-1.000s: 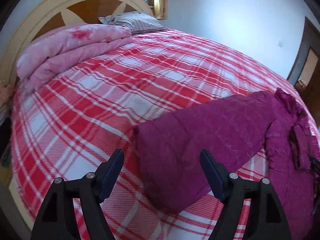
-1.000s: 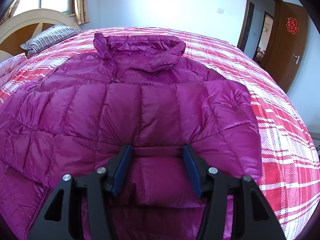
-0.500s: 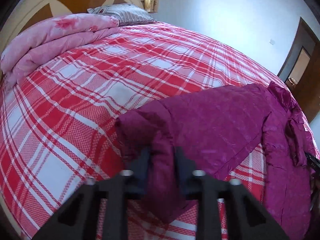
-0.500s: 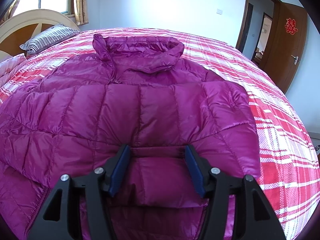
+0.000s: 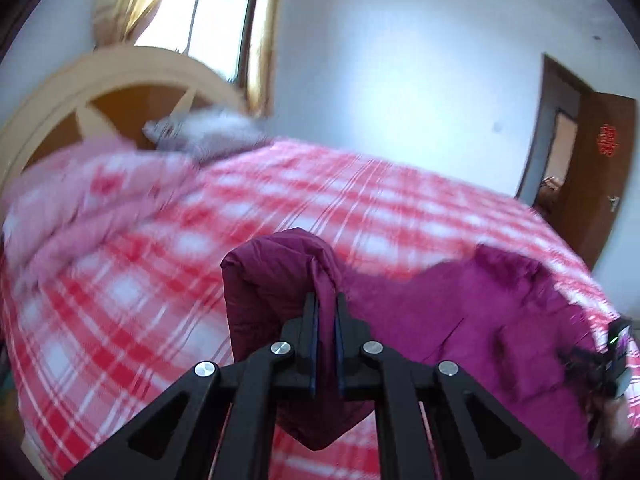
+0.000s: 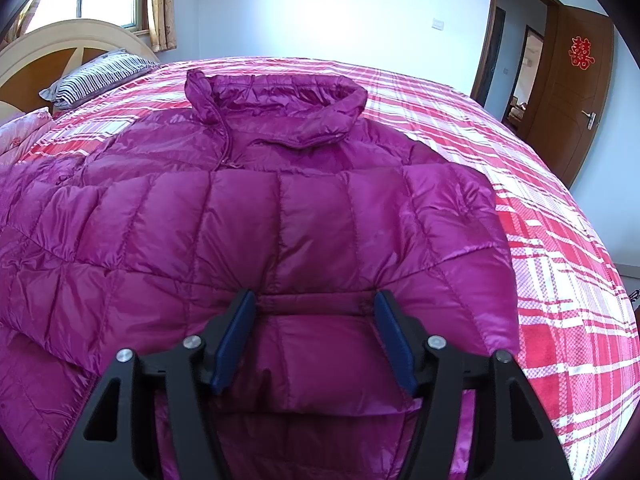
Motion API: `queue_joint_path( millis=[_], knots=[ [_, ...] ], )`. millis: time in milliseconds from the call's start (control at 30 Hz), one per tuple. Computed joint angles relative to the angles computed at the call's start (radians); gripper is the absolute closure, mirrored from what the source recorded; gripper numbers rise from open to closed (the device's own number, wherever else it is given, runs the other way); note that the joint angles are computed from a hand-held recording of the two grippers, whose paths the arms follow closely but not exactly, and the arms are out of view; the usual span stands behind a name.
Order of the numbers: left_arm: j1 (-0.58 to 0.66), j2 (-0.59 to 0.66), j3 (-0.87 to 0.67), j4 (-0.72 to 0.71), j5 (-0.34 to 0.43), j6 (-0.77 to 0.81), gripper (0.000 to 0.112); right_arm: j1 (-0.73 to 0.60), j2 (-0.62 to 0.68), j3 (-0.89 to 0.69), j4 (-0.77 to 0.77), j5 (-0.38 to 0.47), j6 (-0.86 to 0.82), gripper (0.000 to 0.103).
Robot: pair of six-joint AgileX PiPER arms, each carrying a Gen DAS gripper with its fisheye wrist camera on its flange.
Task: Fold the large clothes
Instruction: 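Fold the sleeve across the jacket body toward the right tool and release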
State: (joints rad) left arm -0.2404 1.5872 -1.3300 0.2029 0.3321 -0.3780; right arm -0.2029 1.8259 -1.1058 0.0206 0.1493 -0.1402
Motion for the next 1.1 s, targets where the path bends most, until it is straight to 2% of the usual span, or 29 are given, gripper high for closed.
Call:
queue_joint_path(
  millis=[200,467,633,700,767,800,867,933,967,1000,1033,1067,1100],
  knots=[
    [-0.163,0.066,-0.211,0.103,0.05,-0.056,0.106,0.001,0.0,0.0,0.005,-0.001,-0.003,0.038],
    [-0.397,0.291,-0.469,0.143,0.097,-0.018,0.106,-0.001,-0.005,0.008,0.038,-0.005,-0.032,0.038],
    [-0.488,0.507,-0.681,0.064,0.179,0.065,0.106,-0.006,-0.007,0.01,0.12,-0.008,-0.11,0.038],
    [-0.508,0.584,-0.759,0.012,0.213,0.111,0.106,-0.014,-0.008,0.013,0.214,-0.009,-0.199,0.037],
    [-0.538,0.656,-0.83,0.018,0.24,0.099,0.106,-0.024,-0.01,0.016,0.348,-0.007,-0.329,0.035],
    [-0.55,0.689,-0.865,0.025,0.26,0.096,0.106,-0.026,-0.01,0.016,0.362,-0.006,-0.341,0.034],
    [-0.581,0.763,-0.987,0.06,0.35,0.073,0.102,-0.026,-0.008,0.014,0.356,-0.002,-0.336,0.034],
    [-0.602,0.774,-1.013,0.08,0.365,0.064,0.094,-0.027,-0.006,0.011,0.375,0.001,-0.353,0.033],
    [-0.61,0.751,-0.972,0.099,0.324,0.054,0.09,-0.03,-0.005,0.011,0.4,0.003,-0.376,0.033],
    [-0.618,0.708,-0.89,0.159,0.255,0.011,0.08,-0.033,-0.004,0.01,0.431,0.005,-0.406,0.033],
    [-0.629,0.645,-0.79,0.258,0.173,-0.055,0.059,-0.033,-0.004,0.01,0.44,0.005,-0.414,0.033],
    [-0.631,0.586,-0.695,0.358,0.105,-0.139,0.045,-0.033,-0.003,0.009,0.443,0.006,-0.416,0.033],
    [-0.625,0.527,-0.613,0.458,0.043,-0.238,0.024,-0.033,-0.003,0.008,0.441,0.006,-0.414,0.033]
  ],
)
